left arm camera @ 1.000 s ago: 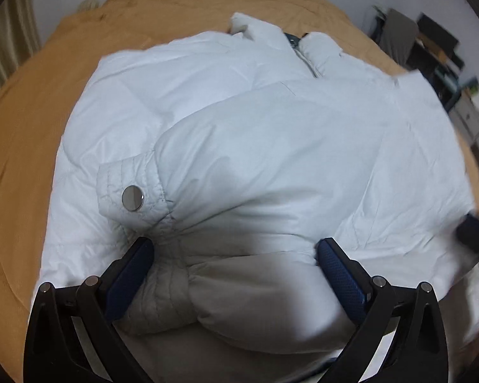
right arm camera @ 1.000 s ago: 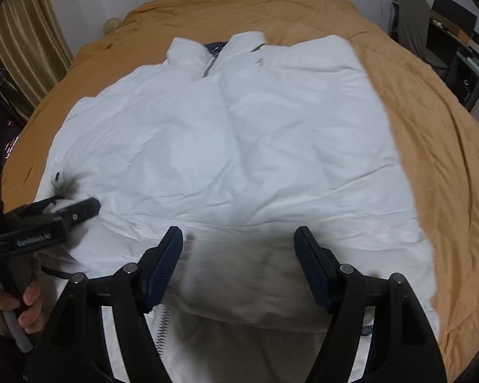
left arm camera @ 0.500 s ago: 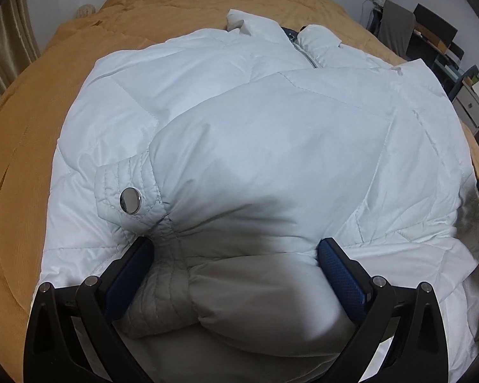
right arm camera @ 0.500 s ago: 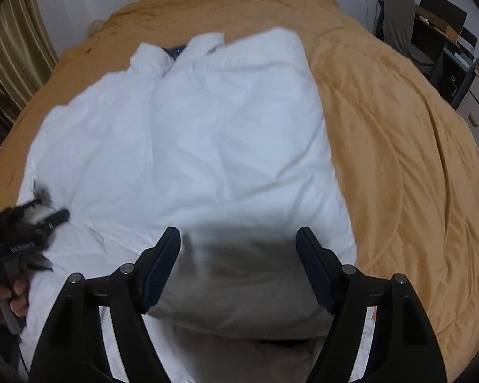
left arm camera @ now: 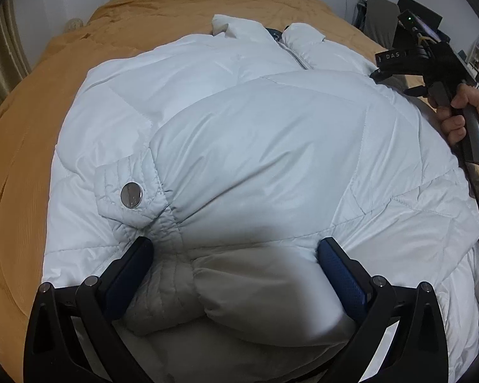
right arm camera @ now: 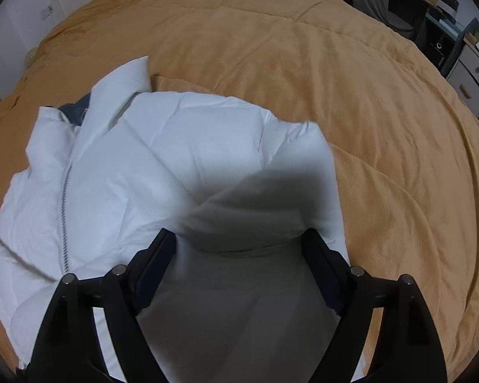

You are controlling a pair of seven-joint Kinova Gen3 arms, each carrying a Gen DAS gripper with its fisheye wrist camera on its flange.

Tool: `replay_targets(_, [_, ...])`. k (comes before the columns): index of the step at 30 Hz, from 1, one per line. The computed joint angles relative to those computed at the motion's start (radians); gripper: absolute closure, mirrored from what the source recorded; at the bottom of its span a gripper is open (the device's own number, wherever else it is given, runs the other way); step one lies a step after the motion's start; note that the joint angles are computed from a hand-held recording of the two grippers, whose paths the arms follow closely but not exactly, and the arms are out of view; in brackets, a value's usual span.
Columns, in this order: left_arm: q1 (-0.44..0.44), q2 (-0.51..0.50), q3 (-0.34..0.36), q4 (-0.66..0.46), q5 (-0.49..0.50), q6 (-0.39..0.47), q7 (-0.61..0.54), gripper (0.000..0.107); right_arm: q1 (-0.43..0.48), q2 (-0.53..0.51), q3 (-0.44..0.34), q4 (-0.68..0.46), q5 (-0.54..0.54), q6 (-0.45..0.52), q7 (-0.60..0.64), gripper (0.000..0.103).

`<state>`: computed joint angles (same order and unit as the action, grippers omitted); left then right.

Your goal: Fold large clothes

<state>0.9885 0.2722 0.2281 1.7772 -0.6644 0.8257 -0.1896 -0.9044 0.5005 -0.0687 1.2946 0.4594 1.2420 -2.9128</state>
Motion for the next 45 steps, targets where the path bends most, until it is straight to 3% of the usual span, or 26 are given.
replay_targets(3, [0.002, 0.001, 0.000, 0.000, -0.001, 0.004, 0.002, 0.005, -0.039, 0.003, 0.000, -0.042, 0.048, 0.083, -0.004, 0.020])
replay_targets(5, [0.002, 0.002, -0.002, 0.000, -0.002, 0.003, 0.004, 0.005, -0.083, -0.055, -0.020, -0.002, 0.093, 0.074, -0.022, 0.026])
replay_targets(10, [0.009, 0.018, -0.007, -0.021, -0.006, 0.026, 0.007, 0.005, -0.233, -0.162, -0.103, 0.081, 0.174, 0.123, -0.096, 0.027])
replay_targets(13, [0.013, 0.020, -0.010, -0.021, -0.009, 0.028, 0.014, 0.005, -0.284, -0.215, -0.143, 0.179, 0.124, 0.082, -0.158, 0.025])
replay_targets(16, [0.013, 0.022, -0.010, -0.023, -0.010, 0.028, 0.015, 0.005, -0.203, -0.210, -0.248, 0.318, 0.054, -0.011, -0.221, 0.025])
replay_targets(19, [0.017, 0.028, -0.008, -0.033, -0.007, 0.046, 0.000, 0.005, -0.219, -0.241, -0.242, 0.413, 0.100, -0.098, -0.302, 0.023])
replay_targets(22, [-0.004, 0.000, 0.028, -0.043, 0.008, 0.101, 0.005, 0.005, -0.216, -0.222, -0.229, 0.383, 0.087, -0.077, -0.275, 0.020])
replay_targets(25, [0.078, -0.065, -0.004, -0.017, -0.075, 0.185, 0.103, 0.005, -0.222, -0.234, -0.225, 0.413, 0.107, -0.104, -0.306, 0.018])
replay_targets(27, [0.064, -0.073, 0.001, 0.022, -0.070, 0.170, 0.102, 0.005, -0.232, -0.233, -0.226, 0.411, 0.112, -0.100, -0.319, 0.018])
replay_targets(31, [-0.042, -0.111, 0.094, 0.130, -0.036, 0.065, 0.154, 0.005, -0.240, -0.230, -0.235, 0.409, 0.120, -0.088, -0.329, 0.018])
replay_targets(35, [-0.030, -0.115, 0.123, 0.087, -0.056, 0.160, 0.163, 0.005, -0.268, -0.229, -0.239, 0.386, 0.126, -0.035, -0.353, 0.017])
replay_targets(37, [0.042, -0.124, 0.090, 0.049, -0.131, 0.232, 0.187, 0.005, -0.304, -0.233, -0.245, 0.358, 0.179, 0.031, -0.385, 0.017])
replay_targets(39, [0.069, -0.112, 0.068, -0.003, -0.204, 0.245, 0.159, 0.005, -0.332, -0.231, -0.248, 0.321, 0.241, 0.086, -0.404, 0.017])
replay_targets(42, [-0.024, -0.039, 0.099, -0.079, -0.203, 0.193, 0.053, 0.005, -0.309, -0.204, -0.230, 0.260, 0.244, 0.083, -0.334, 0.017])
replay_targets(45, [-0.142, 0.072, 0.133, -0.108, -0.089, 0.166, -0.036, 0.005, -0.237, -0.141, -0.217, 0.238, 0.143, 0.059, -0.249, 0.016])
